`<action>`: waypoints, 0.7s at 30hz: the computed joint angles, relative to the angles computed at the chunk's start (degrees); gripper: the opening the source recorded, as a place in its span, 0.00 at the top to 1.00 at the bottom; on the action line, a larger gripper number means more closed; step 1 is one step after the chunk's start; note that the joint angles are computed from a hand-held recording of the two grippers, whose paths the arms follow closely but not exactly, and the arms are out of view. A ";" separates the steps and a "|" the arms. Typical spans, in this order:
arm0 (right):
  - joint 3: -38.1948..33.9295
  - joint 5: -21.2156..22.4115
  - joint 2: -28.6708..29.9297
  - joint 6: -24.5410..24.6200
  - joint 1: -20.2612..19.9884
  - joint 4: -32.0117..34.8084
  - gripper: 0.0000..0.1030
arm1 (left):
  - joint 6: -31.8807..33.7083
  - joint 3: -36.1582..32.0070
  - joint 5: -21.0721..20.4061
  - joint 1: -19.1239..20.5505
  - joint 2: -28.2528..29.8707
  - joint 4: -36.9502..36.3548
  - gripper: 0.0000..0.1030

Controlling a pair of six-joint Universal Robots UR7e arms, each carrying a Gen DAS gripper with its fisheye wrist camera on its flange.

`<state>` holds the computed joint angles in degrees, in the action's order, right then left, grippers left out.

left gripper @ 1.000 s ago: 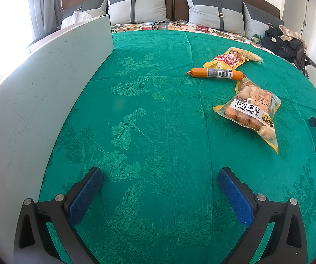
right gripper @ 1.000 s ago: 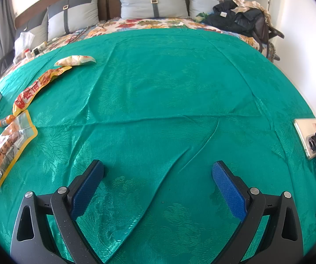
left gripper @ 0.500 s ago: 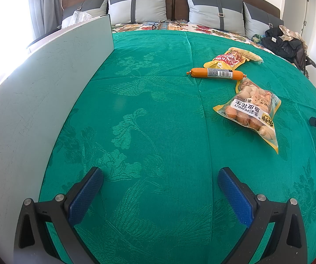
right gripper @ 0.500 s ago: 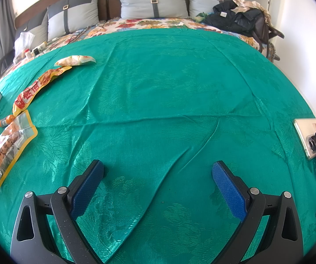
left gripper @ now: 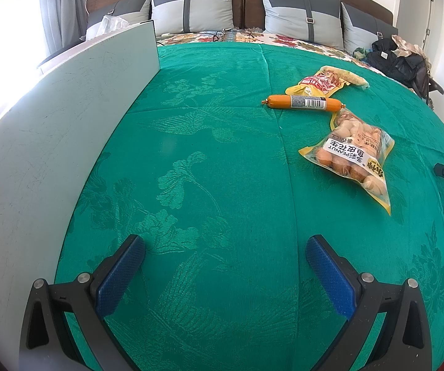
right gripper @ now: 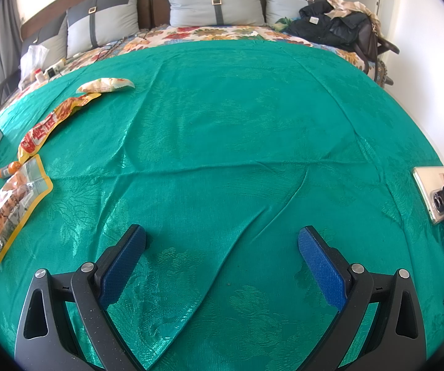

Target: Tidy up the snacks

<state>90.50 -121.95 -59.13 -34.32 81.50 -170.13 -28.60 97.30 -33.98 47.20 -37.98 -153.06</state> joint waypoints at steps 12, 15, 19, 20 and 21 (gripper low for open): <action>0.00 0.00 -0.01 0.01 -0.01 0.01 0.02 | 1.29 0.30 -1.03 -0.06 -0.27 -0.16 0.00; 0.00 0.00 -0.01 0.01 0.00 0.01 0.02 | 1.20 -2.43 -4.38 0.78 -1.22 7.37 0.01; 0.00 0.00 -0.02 0.00 -0.01 0.02 0.02 | 6.52 -7.46 -5.64 1.10 -0.99 8.02 0.06; -0.04 -0.01 0.01 0.02 0.01 0.05 0.02 | 8.41 -9.43 -5.97 1.24 -0.49 7.72 0.06; -0.03 0.00 0.00 0.01 0.00 0.04 0.02 | 10.22 -11.92 -6.70 1.56 0.24 8.21 0.06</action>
